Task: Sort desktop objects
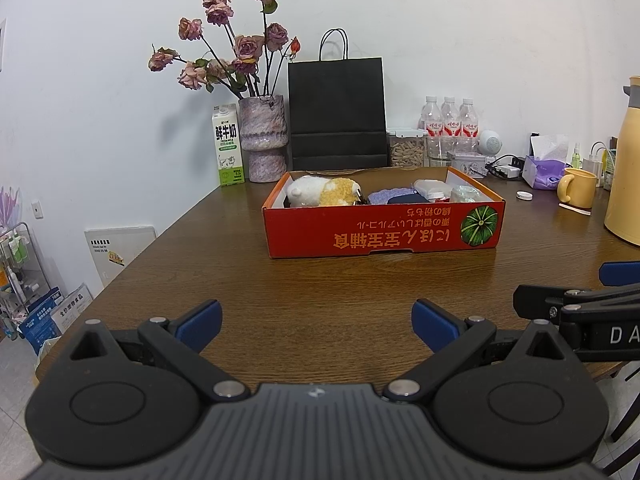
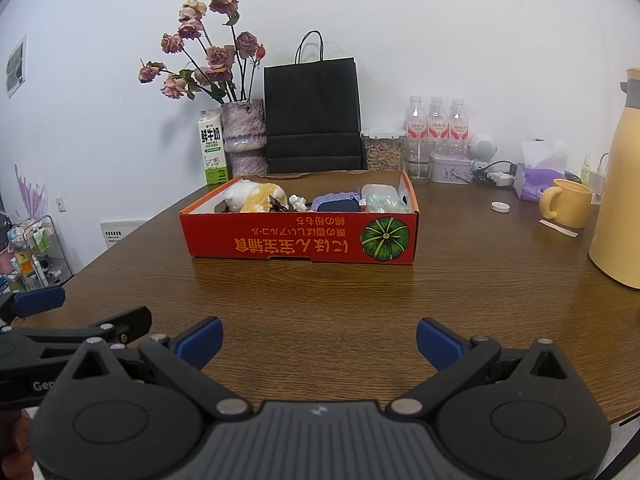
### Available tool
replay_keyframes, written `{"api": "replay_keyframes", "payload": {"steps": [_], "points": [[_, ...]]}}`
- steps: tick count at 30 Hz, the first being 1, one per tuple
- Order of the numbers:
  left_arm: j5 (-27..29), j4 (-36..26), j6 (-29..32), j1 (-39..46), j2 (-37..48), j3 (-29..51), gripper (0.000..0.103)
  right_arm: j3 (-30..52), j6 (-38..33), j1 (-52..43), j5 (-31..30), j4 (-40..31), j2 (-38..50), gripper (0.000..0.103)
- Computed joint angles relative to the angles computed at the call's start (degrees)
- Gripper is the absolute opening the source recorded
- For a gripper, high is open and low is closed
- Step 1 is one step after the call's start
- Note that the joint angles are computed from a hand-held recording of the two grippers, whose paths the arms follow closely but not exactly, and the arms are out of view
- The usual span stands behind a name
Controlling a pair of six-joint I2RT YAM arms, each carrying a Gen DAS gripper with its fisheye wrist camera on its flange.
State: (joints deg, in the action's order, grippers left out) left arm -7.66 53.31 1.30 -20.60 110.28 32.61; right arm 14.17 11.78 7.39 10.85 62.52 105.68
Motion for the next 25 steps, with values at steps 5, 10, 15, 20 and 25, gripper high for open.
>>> {"api": "replay_keyframes", "payload": {"steps": [5,10,15,20,25], "points": [[-0.1,0.1,0.1,0.0,0.0,-0.1,0.103,-0.2,-0.2,-0.4,-0.3,0.2,-0.1,0.103],[-0.1,0.1,0.1,-0.1,0.0,-0.1,0.103,-0.2,-0.1,-0.2,-0.1,0.1,-0.1,0.103],[-0.1,0.3,0.1,0.0,0.0,-0.1,0.103,-0.2,-0.1,-0.2,-0.1,0.1,-0.1,0.103],[0.3,-0.3,0.0,0.2,-0.3,0.1,0.103,-0.2,-0.2,-0.6,-0.6,-0.2,-0.5,0.103],[-0.8,0.4,0.5,-0.2,-0.5,-0.2,0.103,-0.2,-0.2,-0.4,-0.5,-1.0,-1.5,0.103]]}}
